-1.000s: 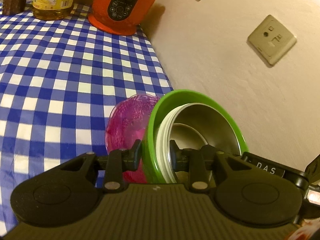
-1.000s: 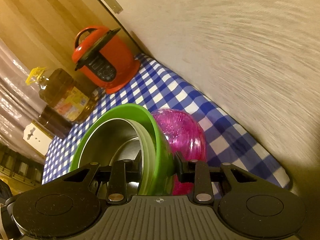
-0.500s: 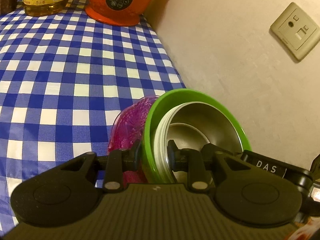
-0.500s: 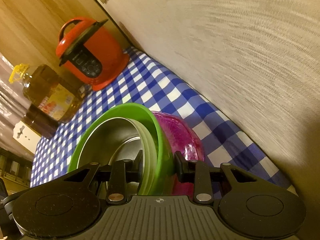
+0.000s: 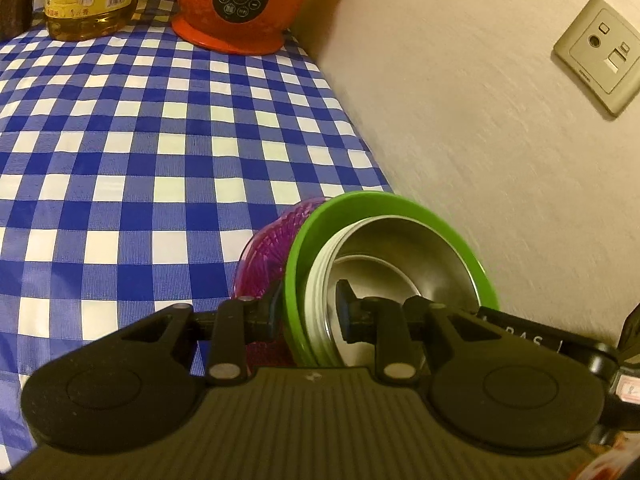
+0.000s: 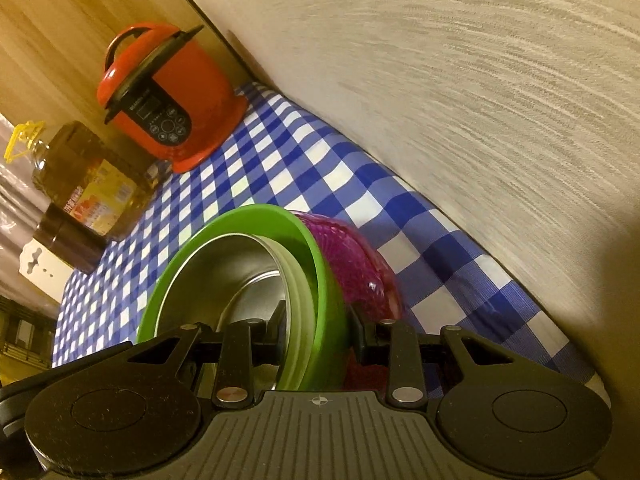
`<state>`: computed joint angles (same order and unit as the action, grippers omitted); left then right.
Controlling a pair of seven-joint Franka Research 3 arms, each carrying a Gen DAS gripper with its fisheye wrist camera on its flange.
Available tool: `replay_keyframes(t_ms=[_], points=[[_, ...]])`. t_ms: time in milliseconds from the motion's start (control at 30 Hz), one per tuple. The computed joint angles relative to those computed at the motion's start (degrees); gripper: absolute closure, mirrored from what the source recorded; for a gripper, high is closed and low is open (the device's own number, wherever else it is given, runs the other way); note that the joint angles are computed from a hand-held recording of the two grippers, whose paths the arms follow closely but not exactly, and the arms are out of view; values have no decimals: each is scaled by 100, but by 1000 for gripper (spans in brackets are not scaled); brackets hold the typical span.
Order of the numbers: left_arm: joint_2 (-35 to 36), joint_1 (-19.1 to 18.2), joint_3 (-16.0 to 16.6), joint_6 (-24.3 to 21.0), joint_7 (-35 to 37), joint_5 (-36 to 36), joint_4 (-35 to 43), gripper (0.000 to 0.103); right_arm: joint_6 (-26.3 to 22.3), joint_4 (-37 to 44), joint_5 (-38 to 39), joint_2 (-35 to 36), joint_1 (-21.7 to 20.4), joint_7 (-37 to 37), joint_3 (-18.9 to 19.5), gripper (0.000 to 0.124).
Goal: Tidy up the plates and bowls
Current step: 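Lower the bowl stack onto the pink plates and open both tools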
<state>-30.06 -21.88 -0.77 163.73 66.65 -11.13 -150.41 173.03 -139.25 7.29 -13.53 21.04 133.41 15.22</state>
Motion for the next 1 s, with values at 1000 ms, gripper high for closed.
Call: replay_keyframes(t_ms=[1000], points=[[-723,185,-341,103,-995,595,-420,69,303,-455,-9,-650,-257,99,347,70]])
